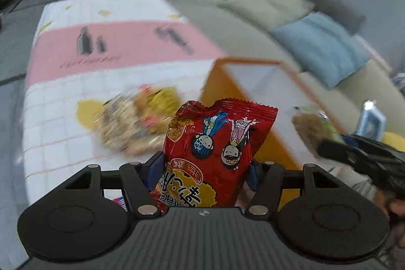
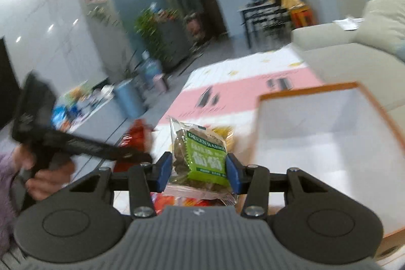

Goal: Organize snacks
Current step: 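Drop the red chip bag in the orange box with left tool while right tool releases the raisin pack there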

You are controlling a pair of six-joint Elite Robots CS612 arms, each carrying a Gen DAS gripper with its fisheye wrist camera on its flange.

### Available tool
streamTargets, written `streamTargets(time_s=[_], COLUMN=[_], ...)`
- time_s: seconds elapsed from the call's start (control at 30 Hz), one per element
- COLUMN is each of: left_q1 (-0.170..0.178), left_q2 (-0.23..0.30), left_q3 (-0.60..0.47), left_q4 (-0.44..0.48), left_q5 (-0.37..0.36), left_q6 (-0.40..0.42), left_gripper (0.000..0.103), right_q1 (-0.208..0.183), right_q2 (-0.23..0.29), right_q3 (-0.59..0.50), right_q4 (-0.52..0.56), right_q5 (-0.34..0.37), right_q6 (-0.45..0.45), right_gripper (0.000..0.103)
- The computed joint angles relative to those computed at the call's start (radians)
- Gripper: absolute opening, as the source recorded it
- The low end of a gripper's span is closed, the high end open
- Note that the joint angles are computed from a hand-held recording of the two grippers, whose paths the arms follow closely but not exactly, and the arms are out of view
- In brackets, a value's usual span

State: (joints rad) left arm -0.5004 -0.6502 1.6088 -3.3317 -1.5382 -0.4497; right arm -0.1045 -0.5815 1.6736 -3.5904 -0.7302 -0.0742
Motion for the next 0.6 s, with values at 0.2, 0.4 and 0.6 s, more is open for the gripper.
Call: streamTargets(time_s=[0.2, 0.4, 0.6], left_q1=[-0.030, -0.060, -0.076], left_q2=[0.022, 0.075, 0.079], left_q3=[-0.054, -0.152, -0.164], left_q4=[-0.095, -0.118, -0.047], left_q5=[-0.034, -0.040, 0.003], left_q6=[0.011, -0.029, -0.050], left_gripper=[0.066, 0.061, 0.059], right_q1=[-0.036, -0.029, -0.034], right_q2=[0.006, -0.010, -0.026], right_q3=[-0.024, -0.030, -0.019], right_q4=[-0.009, 0.105, 0.169], right_q5=[-0.154, -0.391, -0.471], right_q6=[0.158, 0.150, 0.089], right_gripper=[0.045, 0.044, 0.044])
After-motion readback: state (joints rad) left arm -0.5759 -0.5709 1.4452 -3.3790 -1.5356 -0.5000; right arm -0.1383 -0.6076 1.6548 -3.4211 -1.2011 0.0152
